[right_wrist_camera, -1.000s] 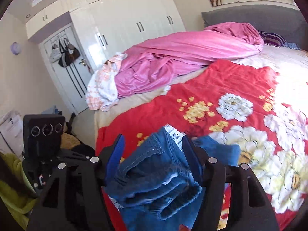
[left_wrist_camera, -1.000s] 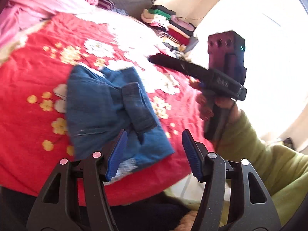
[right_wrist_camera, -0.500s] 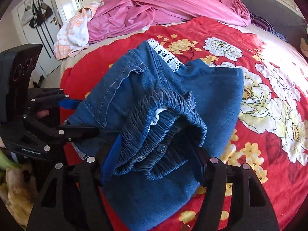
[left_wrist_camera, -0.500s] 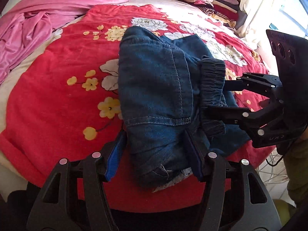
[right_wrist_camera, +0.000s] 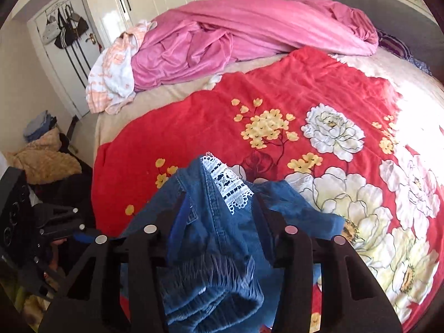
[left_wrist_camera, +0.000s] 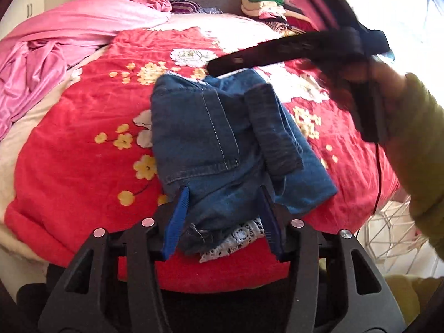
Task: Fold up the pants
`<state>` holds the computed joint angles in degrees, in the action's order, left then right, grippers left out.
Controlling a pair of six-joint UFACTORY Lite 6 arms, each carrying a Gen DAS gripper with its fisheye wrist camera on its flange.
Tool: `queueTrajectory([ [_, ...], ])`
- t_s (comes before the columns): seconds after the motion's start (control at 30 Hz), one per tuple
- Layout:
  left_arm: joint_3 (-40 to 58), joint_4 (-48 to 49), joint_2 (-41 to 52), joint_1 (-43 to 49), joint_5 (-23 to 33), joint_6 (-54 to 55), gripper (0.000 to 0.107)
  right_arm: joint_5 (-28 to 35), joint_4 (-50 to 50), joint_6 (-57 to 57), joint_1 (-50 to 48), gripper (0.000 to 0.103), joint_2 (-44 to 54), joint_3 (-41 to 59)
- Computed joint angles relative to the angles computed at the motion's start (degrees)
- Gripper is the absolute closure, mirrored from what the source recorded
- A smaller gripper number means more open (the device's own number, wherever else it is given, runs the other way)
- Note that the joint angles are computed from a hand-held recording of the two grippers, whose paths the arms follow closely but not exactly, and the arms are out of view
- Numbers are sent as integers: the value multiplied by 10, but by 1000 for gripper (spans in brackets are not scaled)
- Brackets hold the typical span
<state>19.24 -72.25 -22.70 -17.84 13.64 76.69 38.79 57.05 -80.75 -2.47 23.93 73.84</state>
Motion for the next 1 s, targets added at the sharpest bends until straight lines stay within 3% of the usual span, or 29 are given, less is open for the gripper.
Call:
queueTrajectory([
  [0.1,-8,3,9,-30,-27,-3,65,-14,-64,53,33,63,55,51],
  [0.13,-10,3,9,-37,-32,-2,65,-12,-72,56,40,73,63,54],
  [0.17,-11,-17,14,-37,-33,20,65,-11,-80,56,48,90,66,50],
  [0.2,-12,-39,19,-32,-29,44,65,-12,-90,58,58,98,68,44],
  [0.27,-13,-62,24,-16,-14,74,65,-71,-103,50,89,101,28,-7],
  [0.37,-14,-80,24,9,13,102,65,-142,-122,70,113,101,-18,-31],
  [0.43,-9,-88,33,20,25,114,65,-137,-140,109,109,102,17,19],
  [0.57,-9,-106,41,25,28,132,65,-192,-272,228,147,101,96,69],
  [0.63,-7,-112,46,33,35,140,65,-200,-286,243,150,101,120,85],
  [0.8,-8,-114,52,47,54,149,65,-191,-172,162,122,91,92,59],
  [0.83,-7,-114,54,50,57,150,65,-181,-129,131,112,85,74,46],
  [0.93,-4,-115,58,58,66,155,65,-171,23,-4,80,73,-20,-42],
  [1.0,-5,-114,56,61,71,154,65,-144,88,-60,56,71,-83,-101],
])
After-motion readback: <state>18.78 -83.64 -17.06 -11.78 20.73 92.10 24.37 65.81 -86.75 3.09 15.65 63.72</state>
